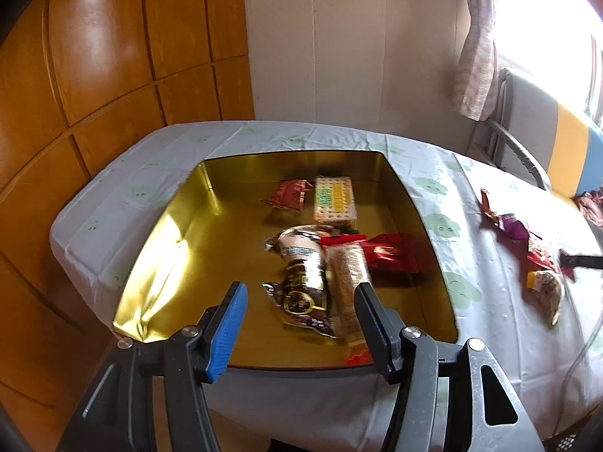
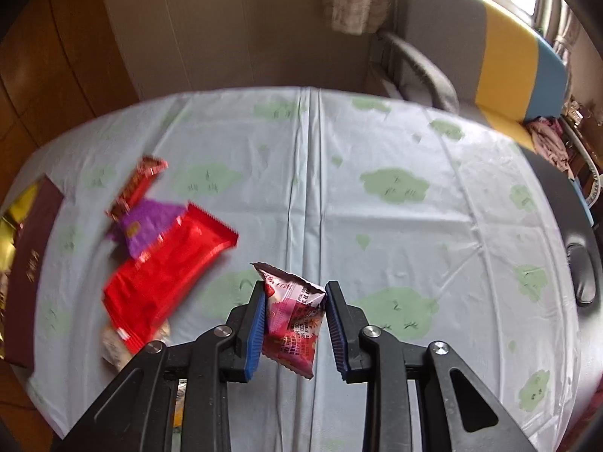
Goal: Organize snacks
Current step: 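Carry the pink pack over the gold box and open the right tool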
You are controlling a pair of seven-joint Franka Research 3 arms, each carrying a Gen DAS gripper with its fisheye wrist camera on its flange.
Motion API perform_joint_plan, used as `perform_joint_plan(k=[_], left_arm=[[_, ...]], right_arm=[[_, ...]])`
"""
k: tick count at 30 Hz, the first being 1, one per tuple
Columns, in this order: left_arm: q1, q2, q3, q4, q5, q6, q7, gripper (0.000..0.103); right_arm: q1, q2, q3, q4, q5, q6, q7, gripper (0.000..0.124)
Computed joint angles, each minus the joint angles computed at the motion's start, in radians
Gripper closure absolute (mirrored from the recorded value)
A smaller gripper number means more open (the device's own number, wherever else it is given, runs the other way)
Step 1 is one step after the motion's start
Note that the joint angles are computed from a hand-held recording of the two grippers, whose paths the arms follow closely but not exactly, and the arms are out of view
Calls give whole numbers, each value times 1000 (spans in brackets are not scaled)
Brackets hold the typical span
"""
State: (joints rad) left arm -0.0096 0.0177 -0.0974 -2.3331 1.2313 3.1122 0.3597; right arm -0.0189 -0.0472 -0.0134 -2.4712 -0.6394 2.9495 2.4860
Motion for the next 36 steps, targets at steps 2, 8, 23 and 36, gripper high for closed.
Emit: perform_joint_plan(k=[2,8,23,36], left_arm=[[5,5,5,1,-18,-3,12,43],[13,28,23,18,-21,-19,-16,43],[16,65,57,23,-53,10,0,43],[0,82,94,14,-151,31,75,43]], right_arm=[[-4,-47,10,-17,-22,35,29,94],[171,-16,35,61,398,111,-423,94],[507,518,5,763,594,-217,-805,93],[496,480,7,692,587,-154,-806,82]])
